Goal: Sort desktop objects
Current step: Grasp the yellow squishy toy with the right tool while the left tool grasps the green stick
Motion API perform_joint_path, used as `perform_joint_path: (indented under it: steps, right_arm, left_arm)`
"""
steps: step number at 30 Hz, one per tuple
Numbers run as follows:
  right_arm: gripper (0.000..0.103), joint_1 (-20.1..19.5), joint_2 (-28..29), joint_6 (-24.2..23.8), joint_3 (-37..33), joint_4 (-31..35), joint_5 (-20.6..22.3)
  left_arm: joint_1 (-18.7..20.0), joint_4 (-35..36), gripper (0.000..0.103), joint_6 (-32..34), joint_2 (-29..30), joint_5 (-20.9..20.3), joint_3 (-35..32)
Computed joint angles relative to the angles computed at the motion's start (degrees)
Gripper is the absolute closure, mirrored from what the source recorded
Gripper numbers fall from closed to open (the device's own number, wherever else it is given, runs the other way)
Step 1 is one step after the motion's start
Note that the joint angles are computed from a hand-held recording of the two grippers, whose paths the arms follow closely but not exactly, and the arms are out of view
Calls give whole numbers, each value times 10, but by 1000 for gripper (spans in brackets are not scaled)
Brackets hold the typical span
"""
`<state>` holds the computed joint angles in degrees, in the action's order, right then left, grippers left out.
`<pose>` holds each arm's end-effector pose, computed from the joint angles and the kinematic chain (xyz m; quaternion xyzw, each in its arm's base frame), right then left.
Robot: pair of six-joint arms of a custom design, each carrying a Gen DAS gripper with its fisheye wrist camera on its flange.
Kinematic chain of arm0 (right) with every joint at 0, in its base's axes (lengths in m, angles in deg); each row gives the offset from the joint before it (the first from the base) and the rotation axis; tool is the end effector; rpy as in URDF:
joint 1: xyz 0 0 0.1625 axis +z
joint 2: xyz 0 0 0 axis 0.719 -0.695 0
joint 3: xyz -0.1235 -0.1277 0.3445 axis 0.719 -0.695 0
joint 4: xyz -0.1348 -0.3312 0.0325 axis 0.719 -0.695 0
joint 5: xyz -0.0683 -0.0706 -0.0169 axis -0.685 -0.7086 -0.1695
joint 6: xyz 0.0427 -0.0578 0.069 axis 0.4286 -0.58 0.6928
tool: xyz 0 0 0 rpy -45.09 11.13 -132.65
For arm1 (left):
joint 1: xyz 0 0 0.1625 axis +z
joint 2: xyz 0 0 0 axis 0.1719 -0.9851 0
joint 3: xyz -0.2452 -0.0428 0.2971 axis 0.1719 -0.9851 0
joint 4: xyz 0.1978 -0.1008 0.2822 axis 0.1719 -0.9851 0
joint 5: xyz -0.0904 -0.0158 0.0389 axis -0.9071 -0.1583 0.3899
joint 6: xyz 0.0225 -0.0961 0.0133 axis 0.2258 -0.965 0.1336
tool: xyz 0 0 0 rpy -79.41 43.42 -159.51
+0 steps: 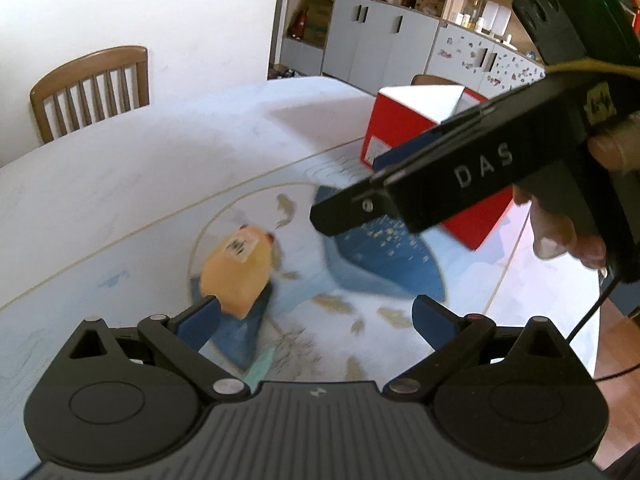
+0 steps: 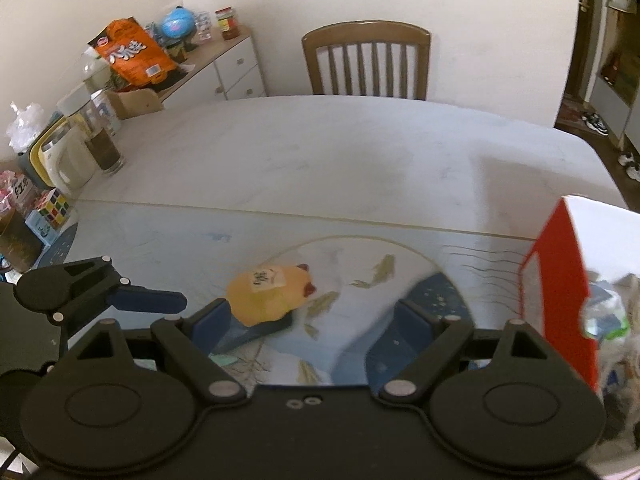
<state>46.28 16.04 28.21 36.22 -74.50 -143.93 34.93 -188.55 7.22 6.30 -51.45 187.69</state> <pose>0.1411 -0.6082 0.1275 0.5036 -0.8533 0.0562 0.1226 -0.2090 -0.4983 0.0789 0.1721 0.8923 -0.3196 0.2683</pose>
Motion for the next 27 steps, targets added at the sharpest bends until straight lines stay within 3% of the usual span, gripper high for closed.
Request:
perform_joint_path:
  steps: [8, 27]
  right_arm:
    - [14, 7, 24, -4, 3, -4, -6]
    - [14, 21, 77, -32, -4, -37, -41]
  left_arm:
    - [13, 10, 1, -14, -16, -2, 31]
    - [24, -51, 6, 36, -10, 4, 79]
